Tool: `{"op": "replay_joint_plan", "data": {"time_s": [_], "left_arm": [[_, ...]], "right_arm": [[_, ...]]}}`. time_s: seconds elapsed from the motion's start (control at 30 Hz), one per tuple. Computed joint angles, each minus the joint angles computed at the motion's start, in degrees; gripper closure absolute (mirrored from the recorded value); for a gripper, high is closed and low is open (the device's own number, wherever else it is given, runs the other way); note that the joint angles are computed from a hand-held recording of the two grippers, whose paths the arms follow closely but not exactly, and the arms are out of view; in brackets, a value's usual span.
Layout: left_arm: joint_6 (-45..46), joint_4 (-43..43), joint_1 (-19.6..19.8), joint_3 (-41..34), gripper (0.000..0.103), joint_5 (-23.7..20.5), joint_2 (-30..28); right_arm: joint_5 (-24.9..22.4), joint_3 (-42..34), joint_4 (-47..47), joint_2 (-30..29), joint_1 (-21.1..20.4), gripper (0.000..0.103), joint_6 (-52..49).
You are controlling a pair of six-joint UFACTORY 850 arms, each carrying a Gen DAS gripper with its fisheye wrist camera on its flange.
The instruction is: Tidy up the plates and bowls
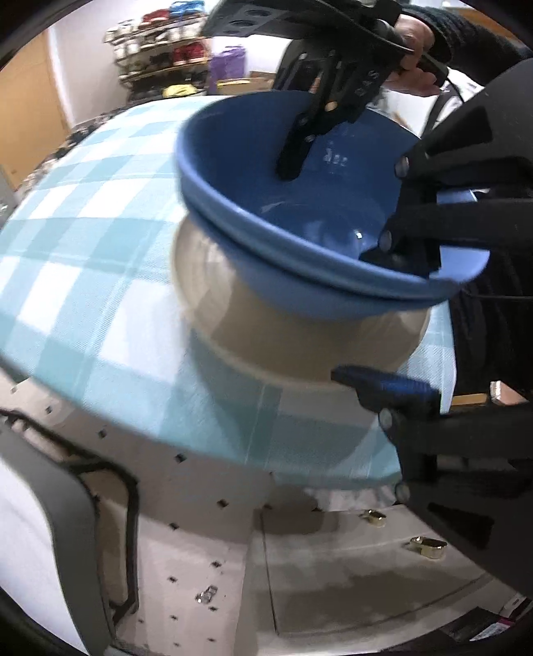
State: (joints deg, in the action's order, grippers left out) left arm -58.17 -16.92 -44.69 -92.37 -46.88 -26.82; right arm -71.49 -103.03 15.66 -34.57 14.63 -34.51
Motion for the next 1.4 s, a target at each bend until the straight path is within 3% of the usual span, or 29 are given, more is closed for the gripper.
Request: {"op": "replay_joint_plan", "data": {"time_s": [0.07, 0.13, 0.2, 0.33, 0.4, 0.47, 0.53, 0.63, 0.7, 0.77, 0.87, 1.07, 1.17, 1.4], "left_arm": [[-3.31, 3.65, -0.47, 0.30, 0.060, 0.29, 0.85], [-6.18, 7.49, -1.15, -0.16, 0.059, -0.13, 1.29], [-12.17, 14.10, -2.47, -1.34, 0.053, -1.42, 1.57], [-21.62, 27.29, -5.65, -3.07, 0.052, -3.37, 2.71], [-27.68, 35.02, -7.72, -4.01, 0.041, -4.82, 3.07], [-33.78, 43.65, -10.35, -5.59, 0.022, -7.70, 2.83], [-37.64, 51.96, -12.86, -8.35, 0.019, -12.15, 1.62], [-41.77, 62.16, -16.32, -11.49, 0.011, -16.93, -0.11], [-46.16, 69.50, -19.06, -13.37, 0.001, -21.07, -1.91], [-48.98, 74.01, -20.72, -14.40, 0.001, -23.38, -3.24], [-50.22, 78.01, -22.57, -16.46, 0.001, -26.15, -5.65], [-42.59, 78.59, -24.45, -26.33, 0.000, -32.69, -14.00], [-40.43, 77.57, -24.80, -30.42, 0.000, -33.47, -17.31], [-39.75, 75.90, -26.03, -36.85, 0.000, -35.56, -22.53]], "right_arm": [[1.31, 0.69, 1.44, 0.99, -0.50, 0.071, -1.67], [3.92, 1.87, 2.07, 2.43, -0.87, 0.052, -3.28], [6.65, 2.89, 2.61, 3.81, -1.14, 0.052, -4.57], [9.88, 5.25, 9.08, 7.03, -3.41, 0.052, -9.86], [12.38, 7.93, 13.64, 9.83, -4.91, 0.051, -13.48], [14.91, 11.25, 19.20, 12.87, -6.47, 0.043, -17.20], [17.46, 15.16, 25.20, 16.19, -7.79, 0.029, -21.62], [21.60, 22.36, 34.51, 22.48, -10.07, 0.022, -30.31], [23.44, 26.06, 39.17, 25.91, -11.53, 0.014, -34.18], [25.47, 30.74, 45.38, 29.58, -13.25, 0.013, -39.88], [29.12, 36.67, 50.80, 34.75, -15.18, 0.002, -45.40], [38.03, 46.09, 55.71, 42.31, -17.57, 0.001, -53.35], [38.09, 49.62, 60.04, 44.30, -20.31, 0.001, -55.39], [35.62, 53.09, 60.36, 45.03, -25.50, 0.001, -51.25]]}}
